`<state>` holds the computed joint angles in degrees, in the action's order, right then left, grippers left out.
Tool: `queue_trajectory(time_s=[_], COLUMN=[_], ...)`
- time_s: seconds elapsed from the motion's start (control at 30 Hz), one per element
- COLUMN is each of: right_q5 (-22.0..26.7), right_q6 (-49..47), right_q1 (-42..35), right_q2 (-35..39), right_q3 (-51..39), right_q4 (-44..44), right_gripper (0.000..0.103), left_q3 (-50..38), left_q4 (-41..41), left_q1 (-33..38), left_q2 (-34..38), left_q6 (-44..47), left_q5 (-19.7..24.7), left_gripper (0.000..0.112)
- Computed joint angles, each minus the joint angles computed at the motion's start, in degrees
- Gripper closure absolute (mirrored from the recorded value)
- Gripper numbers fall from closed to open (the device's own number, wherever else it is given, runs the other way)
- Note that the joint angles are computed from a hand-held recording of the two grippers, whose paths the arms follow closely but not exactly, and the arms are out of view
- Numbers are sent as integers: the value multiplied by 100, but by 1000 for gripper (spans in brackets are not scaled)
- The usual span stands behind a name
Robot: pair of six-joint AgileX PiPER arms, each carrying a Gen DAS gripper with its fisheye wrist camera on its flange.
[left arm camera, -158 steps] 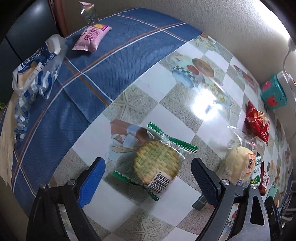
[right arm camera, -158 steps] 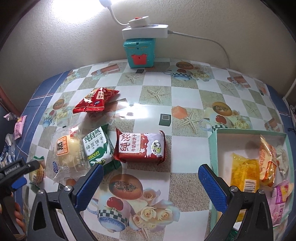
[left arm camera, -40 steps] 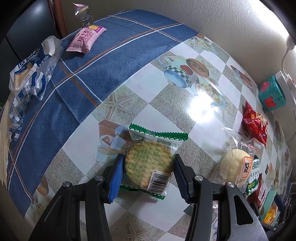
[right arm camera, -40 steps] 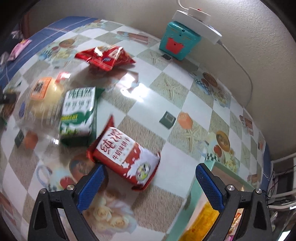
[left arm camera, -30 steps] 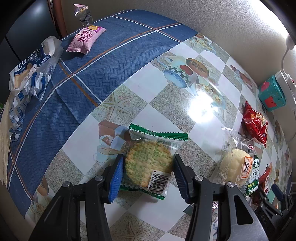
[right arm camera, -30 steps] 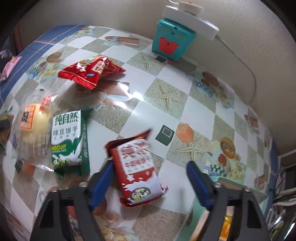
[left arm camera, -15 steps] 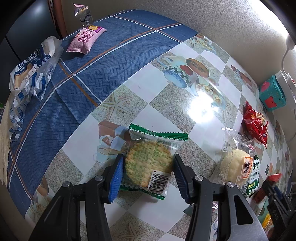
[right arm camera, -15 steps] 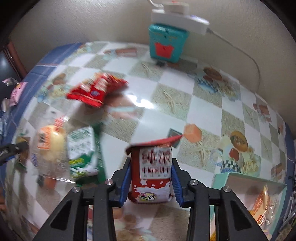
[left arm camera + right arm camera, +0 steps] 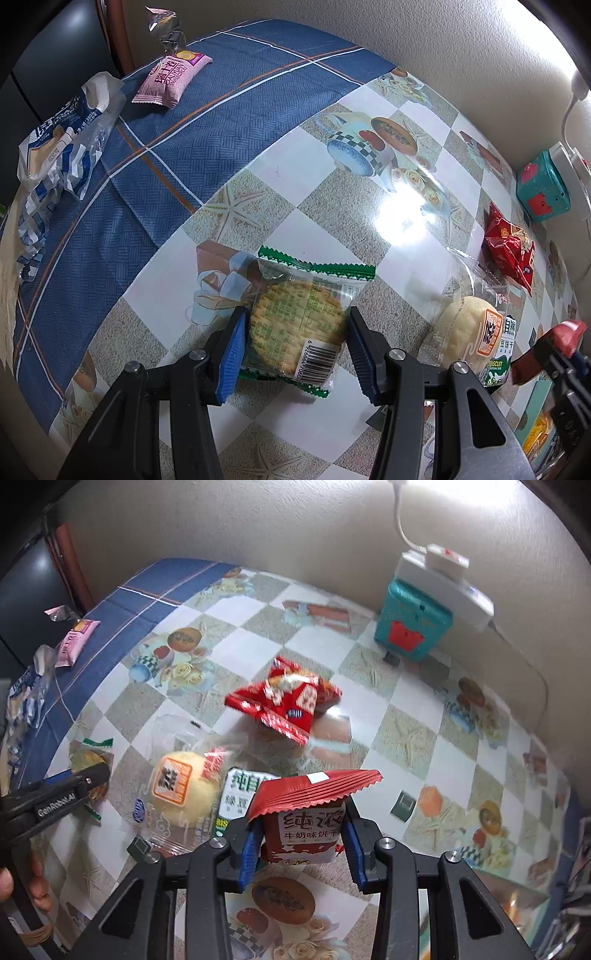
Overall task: Organize snacks
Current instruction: 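Close the right tool on the red milk biscuit pack, then lift the red milk biscuit pack with the right tool while the left tool holds the cracker pack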
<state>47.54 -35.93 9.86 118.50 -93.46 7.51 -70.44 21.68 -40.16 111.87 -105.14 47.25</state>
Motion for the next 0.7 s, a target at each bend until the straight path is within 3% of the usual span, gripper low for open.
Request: queue_trajectory(time_s=[0.33, 0.7], right_q5=[780, 976], right_q6=[-223, 676], right_q1=[149, 432], right_q2=[37, 692], right_q3=[-266, -819], right_q4=[190, -212], right_gripper=[61, 61], left_q3=[58, 111], left_q4=[27, 52], left_q1=[-9, -15], left_q2=[-41, -69], left_q6=[-63, -96], left_q5=[-52, -92], left_gripper=[58, 58])
